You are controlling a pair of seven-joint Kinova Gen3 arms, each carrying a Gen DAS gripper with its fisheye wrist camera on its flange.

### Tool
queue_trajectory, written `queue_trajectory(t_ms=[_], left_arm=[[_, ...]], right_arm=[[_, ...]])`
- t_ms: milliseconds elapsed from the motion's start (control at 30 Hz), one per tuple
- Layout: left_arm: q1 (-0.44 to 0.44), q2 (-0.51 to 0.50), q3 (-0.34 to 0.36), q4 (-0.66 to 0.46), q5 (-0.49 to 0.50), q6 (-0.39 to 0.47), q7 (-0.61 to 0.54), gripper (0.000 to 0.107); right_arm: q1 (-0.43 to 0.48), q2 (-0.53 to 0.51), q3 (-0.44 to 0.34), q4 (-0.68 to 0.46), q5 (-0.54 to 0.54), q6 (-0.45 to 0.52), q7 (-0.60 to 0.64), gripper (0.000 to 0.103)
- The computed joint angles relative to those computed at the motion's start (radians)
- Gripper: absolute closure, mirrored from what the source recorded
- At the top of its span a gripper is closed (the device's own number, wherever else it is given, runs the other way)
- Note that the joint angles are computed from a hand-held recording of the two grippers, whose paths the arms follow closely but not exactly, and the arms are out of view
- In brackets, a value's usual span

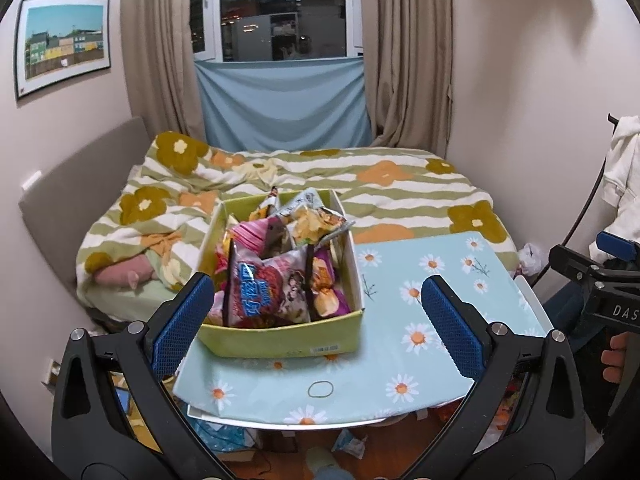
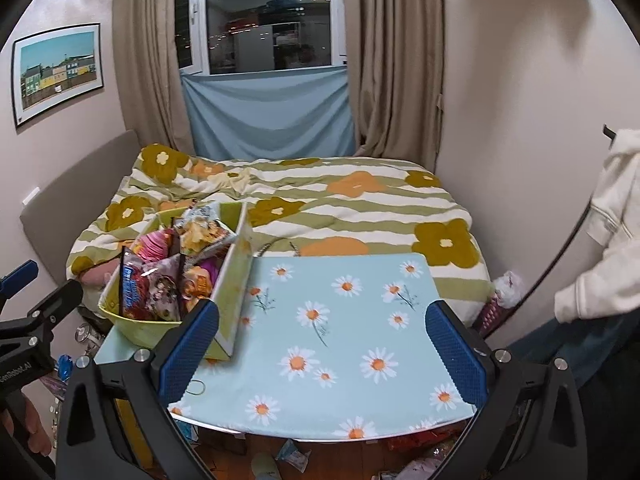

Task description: Organize snacks

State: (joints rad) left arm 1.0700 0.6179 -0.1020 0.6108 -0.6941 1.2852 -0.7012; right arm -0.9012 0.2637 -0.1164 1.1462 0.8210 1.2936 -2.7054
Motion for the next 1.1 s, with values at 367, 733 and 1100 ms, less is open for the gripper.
queue_trajectory(t_ms=[367,733,1100], left_arm=[[0.007,0.031,-0.005,-0.052,0.016,0.013,-0.023,0.004],[0.014,0.040,-0.019,-0.077,0.026,0.027,-0.032,0.004],[0.018,0.054,-0.029,-0.105,0.029,0.043,-0.042,0.004]], right_arm=[[0.011,-0.026,-0.015,0.040,0.020,-0.001,-0.041,0.000],[0.015,-0.026,-0.018,0.037,0.019,0.000,-0.040,0.000],[0.016,-0.027,-0.020,0.041,0.020,-0.002,-0.043,0.000]])
